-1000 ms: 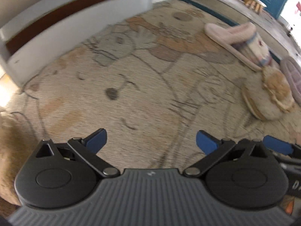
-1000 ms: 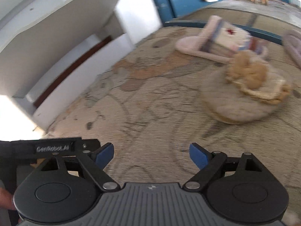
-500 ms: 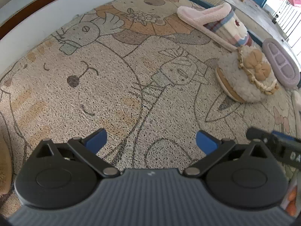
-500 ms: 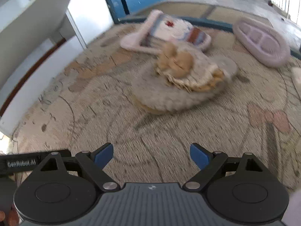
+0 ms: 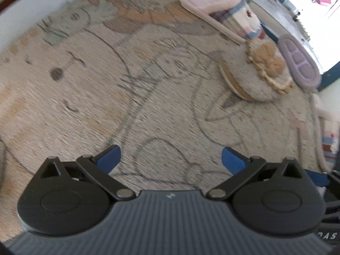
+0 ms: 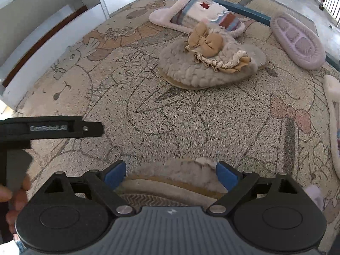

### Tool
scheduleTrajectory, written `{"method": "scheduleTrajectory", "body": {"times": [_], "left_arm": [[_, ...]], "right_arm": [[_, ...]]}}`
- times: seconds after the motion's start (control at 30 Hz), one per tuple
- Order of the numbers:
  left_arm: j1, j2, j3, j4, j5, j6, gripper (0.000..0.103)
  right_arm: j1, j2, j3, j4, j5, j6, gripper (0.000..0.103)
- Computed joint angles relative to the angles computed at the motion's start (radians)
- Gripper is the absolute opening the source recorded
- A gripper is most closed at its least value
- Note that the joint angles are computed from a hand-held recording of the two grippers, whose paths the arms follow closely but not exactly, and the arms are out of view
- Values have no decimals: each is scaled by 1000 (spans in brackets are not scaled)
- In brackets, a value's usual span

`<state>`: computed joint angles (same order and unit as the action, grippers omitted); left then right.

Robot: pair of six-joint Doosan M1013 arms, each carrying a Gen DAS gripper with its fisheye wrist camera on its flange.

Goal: Organize scattered shoes
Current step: 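Grasp a cream bow slipper with the right gripper while the left grasps its mate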

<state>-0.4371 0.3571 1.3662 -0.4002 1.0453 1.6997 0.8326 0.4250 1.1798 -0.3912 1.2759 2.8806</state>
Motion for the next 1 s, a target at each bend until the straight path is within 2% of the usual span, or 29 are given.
{"method": "scheduleTrajectory", "body": {"times": [0.1, 0.27, 0.43, 0.5, 0.6, 0.67, 0.73, 0.9, 1.0], "left_arm": [[6, 12, -8, -73, 58, 29, 103], [-16, 26, -18, -147, 132, 122, 103], [-26, 44, -14, -248, 209, 182, 103], [-29, 51, -14, -285, 227, 187, 103], [-34, 49, -5, -350, 241, 214, 103], [-43, 51, -1, -361, 268, 213, 103], [-52, 50, 2, -340, 279, 200, 103], [-44, 45, -7, -266, 223, 118, 103], [-41, 53, -23, -241, 240, 112, 103]], "right_arm": [[7, -19, 11, 36, -10, -23, 93], [22, -34, 6, 46, 20, -42, 93], [42, -32, -32, -2, 103, -71, 93], [49, -29, -43, -32, 183, -81, 88], [57, -41, -23, -48, 257, -64, 86], [58, -80, 33, -31, 195, 8, 86], [62, -85, 42, -32, 198, 19, 86], [61, -93, 71, -2, 122, 35, 86], [52, -87, 78, 46, 77, 21, 87]]}}
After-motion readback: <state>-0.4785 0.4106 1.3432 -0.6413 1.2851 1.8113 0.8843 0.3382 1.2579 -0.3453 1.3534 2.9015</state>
